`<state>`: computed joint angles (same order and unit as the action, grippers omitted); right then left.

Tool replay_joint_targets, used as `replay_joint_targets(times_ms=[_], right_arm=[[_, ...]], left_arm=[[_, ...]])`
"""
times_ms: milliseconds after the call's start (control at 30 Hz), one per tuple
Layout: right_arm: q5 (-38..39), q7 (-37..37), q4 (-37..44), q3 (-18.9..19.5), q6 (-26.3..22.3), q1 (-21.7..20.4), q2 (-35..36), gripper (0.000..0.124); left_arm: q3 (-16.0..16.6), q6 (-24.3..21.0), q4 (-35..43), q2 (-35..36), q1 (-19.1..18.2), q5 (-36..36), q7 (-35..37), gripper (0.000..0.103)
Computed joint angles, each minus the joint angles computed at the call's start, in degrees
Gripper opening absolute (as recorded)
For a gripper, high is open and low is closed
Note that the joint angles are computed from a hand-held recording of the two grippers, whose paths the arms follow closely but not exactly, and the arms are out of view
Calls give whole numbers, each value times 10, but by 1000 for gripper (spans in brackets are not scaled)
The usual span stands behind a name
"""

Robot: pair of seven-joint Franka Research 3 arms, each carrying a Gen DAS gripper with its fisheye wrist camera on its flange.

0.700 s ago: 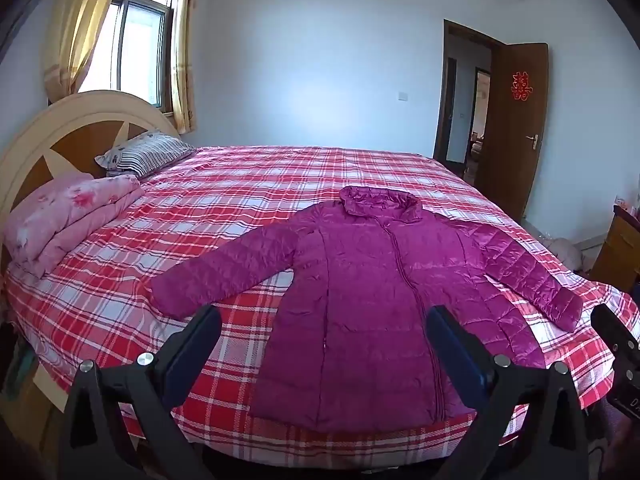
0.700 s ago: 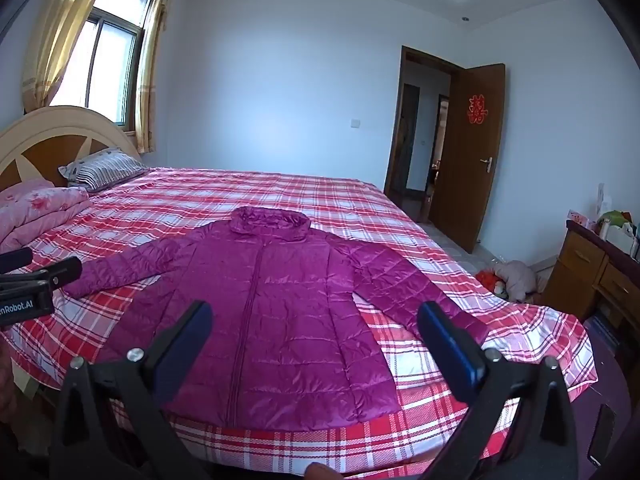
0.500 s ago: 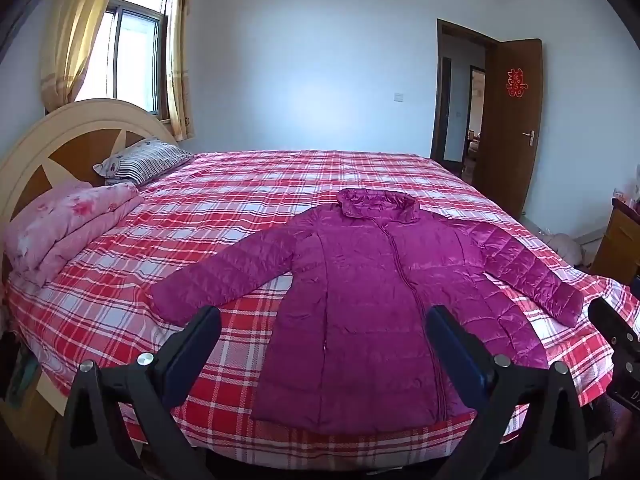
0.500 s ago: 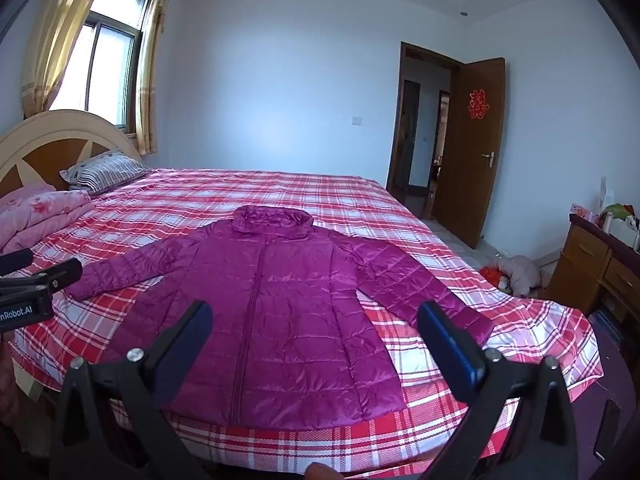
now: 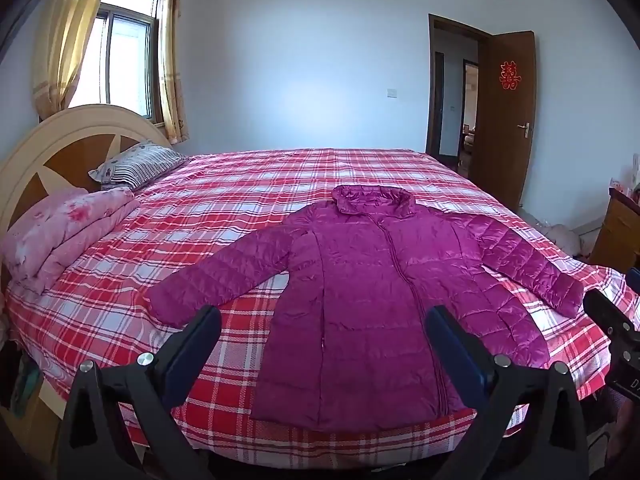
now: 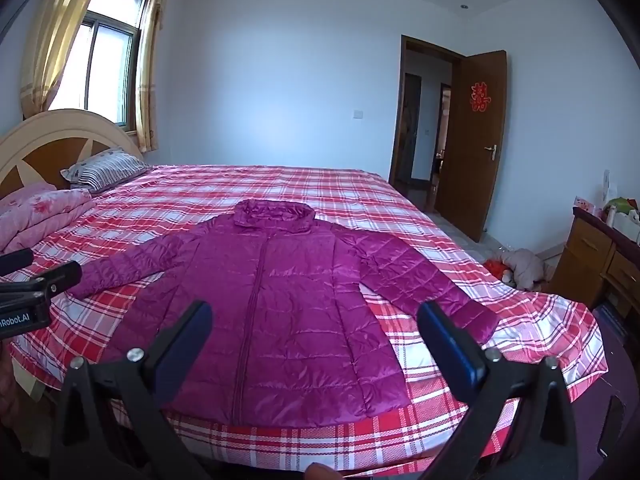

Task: Fold large clothes
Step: 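Move both tools toward the magenta puffer jacket on the bed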

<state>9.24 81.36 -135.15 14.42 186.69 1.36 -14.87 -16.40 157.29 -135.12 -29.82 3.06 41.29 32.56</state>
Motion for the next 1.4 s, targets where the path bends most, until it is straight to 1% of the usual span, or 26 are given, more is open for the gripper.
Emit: replay_joint_targets(times_ms=[67, 167, 367, 433, 700, 933, 1100, 1267, 1400], right_arm=[[1, -1, 0, -5, 2, 5, 1, 103], [8, -7, 1, -25, 3, 26, 3, 103], [11, -7, 4, -21, 0, 20, 6, 103], [15, -11, 4, -34, 1, 34, 7, 103], [19, -16, 5, -40, -2, 41, 9, 103], [19, -14, 6, -38, -3, 37, 10, 103], [20, -14, 5, -42, -4, 41, 12, 103], [25, -20, 5, -57, -6, 56, 12, 103], [25, -21, 5, -55, -7, 54, 11, 103]], left_arm=[[-1, -1, 1, 2, -1, 1, 1, 102], [1, -4, 3, 7, -4, -2, 6, 102], [1, -6, 2, 7, -6, 0, 6, 102], [1, -6, 2, 7, -5, 1, 5, 102], [3, -4, 1, 7, -5, 1, 3, 102], [2, -4, 1, 9, -6, 1, 2, 102], [3, -3, 1, 9, -5, 1, 1, 102], [3, -2, 0, 10, -4, 1, -1, 102], [6, 0, -1, 10, -6, -3, 2, 102]])
